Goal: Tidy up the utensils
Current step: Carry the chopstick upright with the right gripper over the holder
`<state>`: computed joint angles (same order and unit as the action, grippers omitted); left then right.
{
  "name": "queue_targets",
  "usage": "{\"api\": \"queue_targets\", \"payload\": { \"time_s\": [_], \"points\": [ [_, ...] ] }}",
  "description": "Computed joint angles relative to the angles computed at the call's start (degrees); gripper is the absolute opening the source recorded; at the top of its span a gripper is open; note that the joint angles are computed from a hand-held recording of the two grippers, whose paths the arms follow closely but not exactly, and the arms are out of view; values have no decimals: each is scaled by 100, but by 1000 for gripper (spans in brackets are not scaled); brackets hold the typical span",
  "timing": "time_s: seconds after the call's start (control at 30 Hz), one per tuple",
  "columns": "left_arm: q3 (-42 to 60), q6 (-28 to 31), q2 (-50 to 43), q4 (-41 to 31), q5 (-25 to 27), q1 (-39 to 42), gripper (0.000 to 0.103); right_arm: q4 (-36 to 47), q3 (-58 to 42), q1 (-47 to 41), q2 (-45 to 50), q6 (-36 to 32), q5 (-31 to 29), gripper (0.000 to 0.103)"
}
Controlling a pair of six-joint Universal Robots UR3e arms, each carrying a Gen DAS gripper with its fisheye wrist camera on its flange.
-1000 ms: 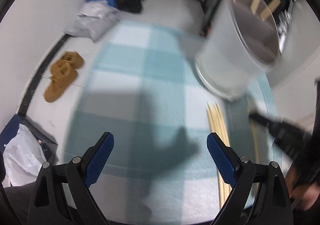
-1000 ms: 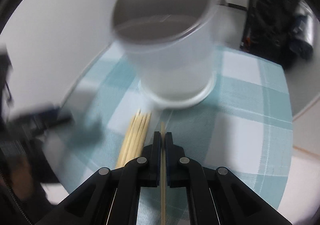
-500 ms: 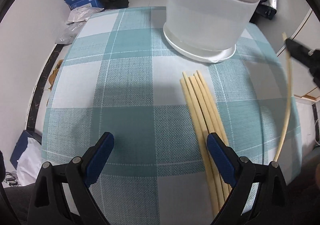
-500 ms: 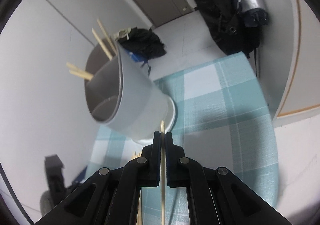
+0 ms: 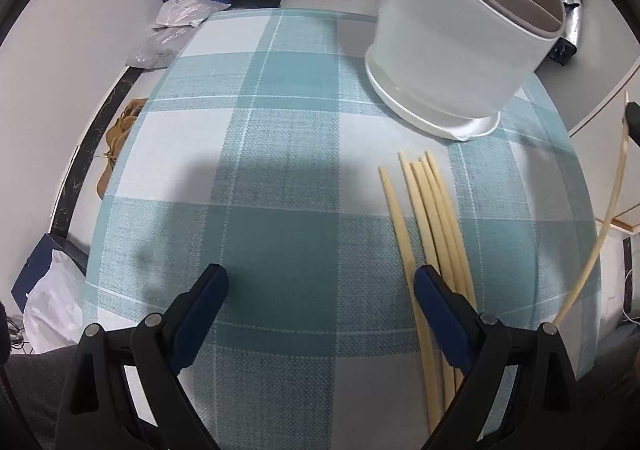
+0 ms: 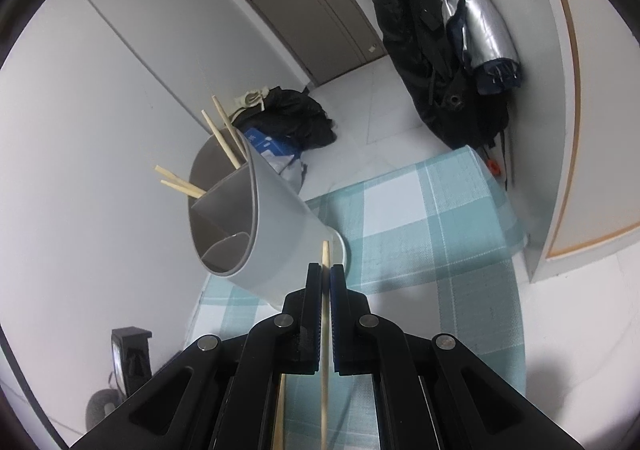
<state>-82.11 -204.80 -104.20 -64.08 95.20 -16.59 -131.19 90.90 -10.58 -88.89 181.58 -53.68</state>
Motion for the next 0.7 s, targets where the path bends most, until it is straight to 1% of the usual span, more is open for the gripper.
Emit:
{"api": "queue_targets", "payload": {
  "time_s": [0.17, 0.23, 0.3, 0.4, 0.47, 0.5, 0.53, 0.57, 0.63, 0.67, 0.7],
  "points": [
    [364, -3, -256, -154, 73, -44, 92, -123, 57, 70, -10, -62, -57, 3],
    [700, 141, -472, -363, 23, -27, 91, -114, 52, 87, -13, -64, -62, 3],
    [1034, 251, -686, -615, 184, -104, 91, -132, 64, 109, -24, -67, -74, 3],
    [1341, 351, -891, -757, 296, -145, 90, -188, 95, 127, -62, -97, -102, 3],
    [1367, 342, -910, -730, 253, -118, 81, -193, 110, 122, -82, -110, -97, 3],
    [1421, 300, -929, -742, 212, -104, 70, -201, 119, 118, -89, -112, -92, 3],
    [1500, 199, -962, -776, 219, -109, 56, -199, 118, 116, -88, -110, -87, 3],
    [1557, 150, -971, -816, 189, -106, 49, -192, 110, 116, -84, -103, -86, 3],
    [1796, 93, -1126, -889, 196, -149, 28, -225, 126, 109, -86, -93, -63, 3],
    [1820, 83, -1123, -908, 186, -171, 22, -239, 128, 115, -86, -85, -71, 3],
    [1950, 69, -1219, -930, 164, -179, 11, -245, 125, 123, -83, -80, -77, 3]
  ]
}}
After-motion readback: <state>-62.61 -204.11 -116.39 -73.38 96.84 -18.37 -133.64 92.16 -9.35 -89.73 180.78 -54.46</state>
